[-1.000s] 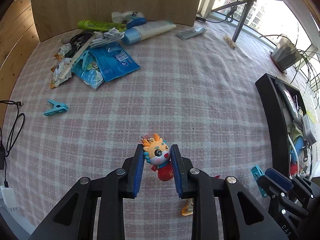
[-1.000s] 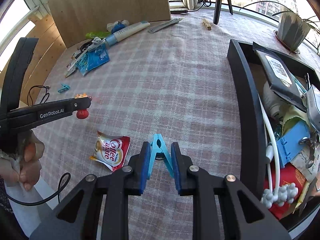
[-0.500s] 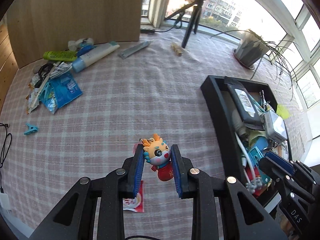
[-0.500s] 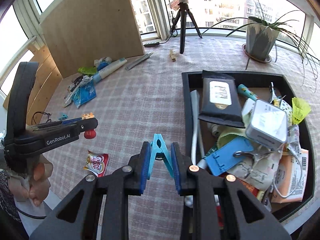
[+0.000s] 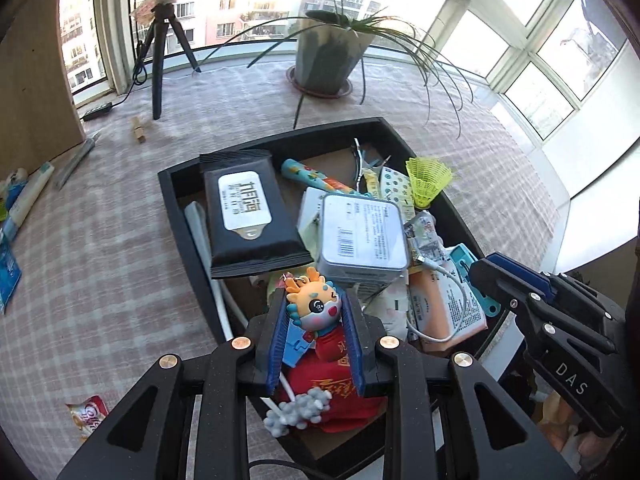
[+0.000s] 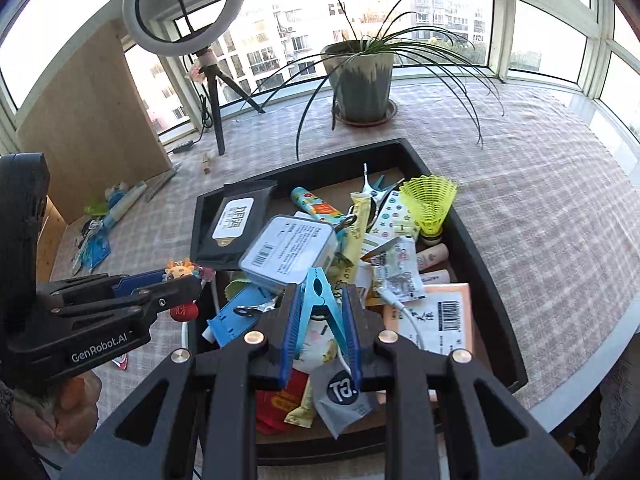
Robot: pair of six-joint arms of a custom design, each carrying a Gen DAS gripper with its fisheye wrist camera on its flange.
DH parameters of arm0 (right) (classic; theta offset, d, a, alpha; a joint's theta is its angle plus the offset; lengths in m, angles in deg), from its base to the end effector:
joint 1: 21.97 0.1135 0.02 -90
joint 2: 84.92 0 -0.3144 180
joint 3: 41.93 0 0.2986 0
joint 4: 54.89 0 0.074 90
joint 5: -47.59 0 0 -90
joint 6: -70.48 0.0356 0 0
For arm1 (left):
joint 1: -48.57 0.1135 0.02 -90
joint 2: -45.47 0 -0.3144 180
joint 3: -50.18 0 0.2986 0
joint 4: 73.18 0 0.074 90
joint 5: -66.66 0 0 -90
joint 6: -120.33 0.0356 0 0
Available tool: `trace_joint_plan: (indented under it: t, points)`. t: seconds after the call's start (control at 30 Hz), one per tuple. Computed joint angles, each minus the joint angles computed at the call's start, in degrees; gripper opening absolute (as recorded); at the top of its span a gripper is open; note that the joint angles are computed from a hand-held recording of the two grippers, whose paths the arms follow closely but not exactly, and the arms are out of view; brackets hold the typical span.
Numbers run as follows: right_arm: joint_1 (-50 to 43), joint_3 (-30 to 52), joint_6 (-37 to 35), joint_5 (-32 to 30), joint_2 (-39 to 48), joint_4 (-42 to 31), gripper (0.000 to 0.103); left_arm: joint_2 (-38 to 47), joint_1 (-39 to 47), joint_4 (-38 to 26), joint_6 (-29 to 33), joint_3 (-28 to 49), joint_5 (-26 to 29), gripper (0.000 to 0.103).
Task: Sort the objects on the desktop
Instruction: 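Carry the keychain with the left tool while the right carries the clothespin into the tray, releasing both, then move the left tool over a blue clothespin while the right moves over the Coffee-mate packet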
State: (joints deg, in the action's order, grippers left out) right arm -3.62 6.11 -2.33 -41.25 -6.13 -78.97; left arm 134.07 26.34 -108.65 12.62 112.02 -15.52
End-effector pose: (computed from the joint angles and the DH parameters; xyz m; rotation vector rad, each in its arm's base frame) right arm 0.2647 0.0870 0.1796 -0.0176 2.5421 0.2214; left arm 0.3035 -0.1293 0.1967 0.1523 2.7000 -0.4020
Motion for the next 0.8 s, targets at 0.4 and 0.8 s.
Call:
trace_joint_plan:
  t: [0.4,0.8]
  points:
    - [-2.0,1.1,-2.0,-2.3,0.9,0.0,0.041,1.1,-0.4,-1.0,-1.1,1.9,-2.0,0.041]
    - [5.7,3.2,0.5,-1.6,4.1,0.2,0.044,-3.8,7.0,-2.2,-0.1,-3.4,-1.7,0.041]
